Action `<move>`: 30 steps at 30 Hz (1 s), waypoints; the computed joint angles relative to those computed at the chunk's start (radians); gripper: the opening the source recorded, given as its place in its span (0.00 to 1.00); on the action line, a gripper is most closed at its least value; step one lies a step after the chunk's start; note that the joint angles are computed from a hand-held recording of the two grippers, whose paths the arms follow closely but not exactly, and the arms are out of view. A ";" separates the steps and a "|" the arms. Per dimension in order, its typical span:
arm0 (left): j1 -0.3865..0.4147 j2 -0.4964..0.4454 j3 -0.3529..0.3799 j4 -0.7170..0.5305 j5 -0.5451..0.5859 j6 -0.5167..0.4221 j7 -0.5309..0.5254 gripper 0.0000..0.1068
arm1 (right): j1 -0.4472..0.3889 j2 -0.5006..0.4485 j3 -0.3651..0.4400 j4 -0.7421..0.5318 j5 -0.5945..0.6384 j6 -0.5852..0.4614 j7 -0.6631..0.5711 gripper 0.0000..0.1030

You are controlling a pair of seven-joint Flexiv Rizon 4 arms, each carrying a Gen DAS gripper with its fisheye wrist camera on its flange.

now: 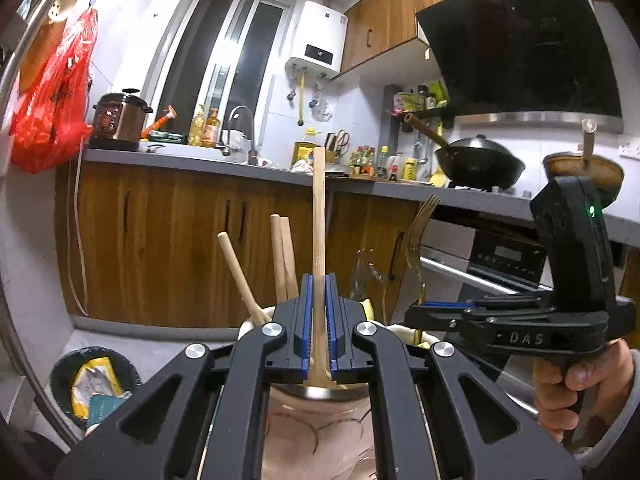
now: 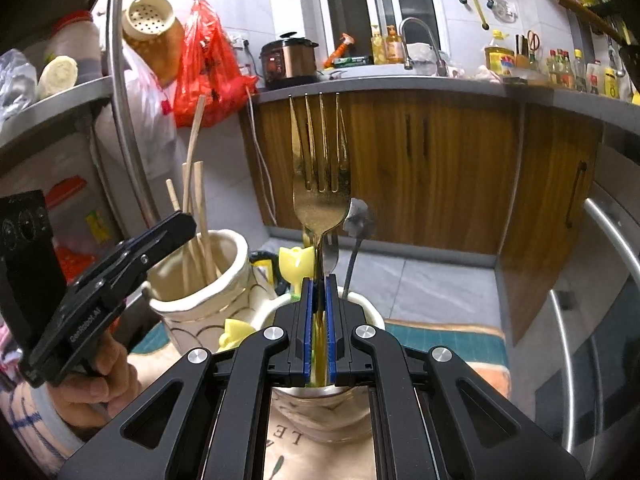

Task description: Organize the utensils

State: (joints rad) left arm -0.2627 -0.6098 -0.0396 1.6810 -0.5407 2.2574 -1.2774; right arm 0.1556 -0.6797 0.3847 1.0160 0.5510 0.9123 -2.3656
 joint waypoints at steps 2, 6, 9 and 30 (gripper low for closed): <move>-0.032 -0.004 0.022 -0.006 -0.048 -0.008 0.042 0.13 | 0.001 -0.004 0.000 -0.005 0.000 -0.003 0.000 0.07; -0.055 -0.007 0.027 -0.006 -0.098 0.006 0.084 0.27 | 0.004 -0.016 -0.001 -0.023 0.003 -0.008 0.010 0.07; -0.053 0.000 0.018 0.001 -0.095 0.017 0.092 0.36 | 0.009 -0.023 -0.004 -0.030 0.000 -0.005 0.016 0.07; -0.110 0.101 -0.029 0.185 -0.264 0.227 0.135 0.91 | -0.128 0.092 0.110 0.173 0.199 0.187 -0.264 0.64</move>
